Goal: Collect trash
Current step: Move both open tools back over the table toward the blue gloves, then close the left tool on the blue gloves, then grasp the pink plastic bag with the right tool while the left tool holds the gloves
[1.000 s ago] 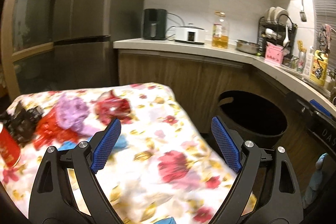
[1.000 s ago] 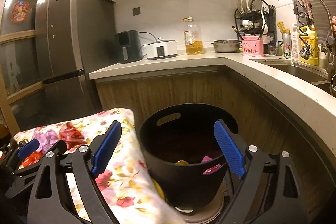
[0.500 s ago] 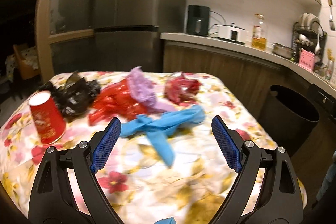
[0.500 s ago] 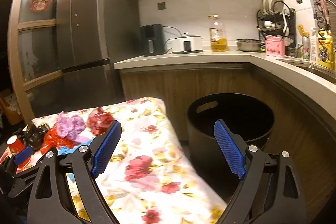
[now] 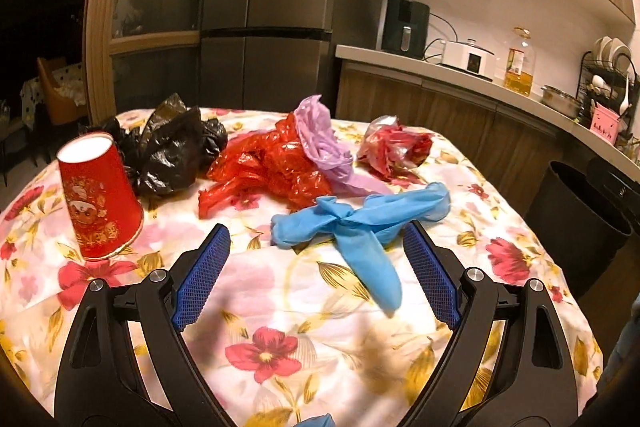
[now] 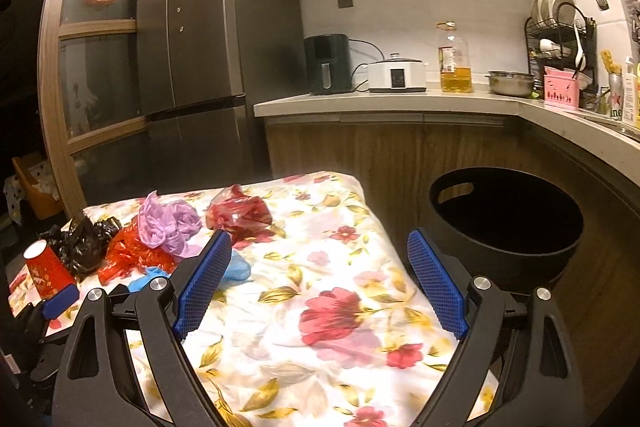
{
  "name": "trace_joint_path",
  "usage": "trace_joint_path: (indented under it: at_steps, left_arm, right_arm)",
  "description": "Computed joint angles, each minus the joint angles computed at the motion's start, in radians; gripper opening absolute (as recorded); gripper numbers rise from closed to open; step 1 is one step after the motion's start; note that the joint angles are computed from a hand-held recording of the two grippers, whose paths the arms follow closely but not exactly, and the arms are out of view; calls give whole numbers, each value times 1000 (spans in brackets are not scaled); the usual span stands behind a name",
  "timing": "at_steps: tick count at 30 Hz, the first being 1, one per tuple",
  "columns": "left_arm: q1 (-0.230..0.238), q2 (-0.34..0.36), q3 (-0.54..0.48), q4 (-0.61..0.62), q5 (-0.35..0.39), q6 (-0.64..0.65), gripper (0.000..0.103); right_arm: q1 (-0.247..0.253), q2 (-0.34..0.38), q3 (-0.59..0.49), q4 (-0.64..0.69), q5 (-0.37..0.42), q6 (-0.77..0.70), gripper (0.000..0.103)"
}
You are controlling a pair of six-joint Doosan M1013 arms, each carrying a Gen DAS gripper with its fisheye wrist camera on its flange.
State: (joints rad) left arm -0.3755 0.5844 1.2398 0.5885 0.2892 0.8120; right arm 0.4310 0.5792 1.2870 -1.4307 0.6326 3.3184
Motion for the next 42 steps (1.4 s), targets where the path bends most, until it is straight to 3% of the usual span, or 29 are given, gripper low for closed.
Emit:
trace_joint_path:
  at_steps: [10, 13, 19, 24, 27, 36, 42]
  left_arm:
    - [5, 94, -155, -229, 100, 214, 86]
    - [11, 120, -199, -330, 154, 303, 78]
    - [28, 158, -258, -524, 244, 459, 51]
    - [35, 157, -253, -626, 237, 552, 21]
    - [38, 148, -236, -656, 225, 573, 12]
    - [58, 63, -97, -769, 120, 644, 8]
    - [63, 14, -31, -646, 37, 560, 7]
  right_arm:
    - [-7, 25, -41, 24, -13, -35, 87]
    - [-11, 31, -52, 38, -16, -49, 87]
    - [-12, 45, -73, 66, -25, -84, 87]
    - [-10, 50, -82, 78, -31, -107, 87]
    - [-8, 53, -88, 77, -34, -114, 87]
    - [-8, 80, -131, 134, -71, -178, 87]
    - [-10, 121, -200, 197, -121, -262, 87]
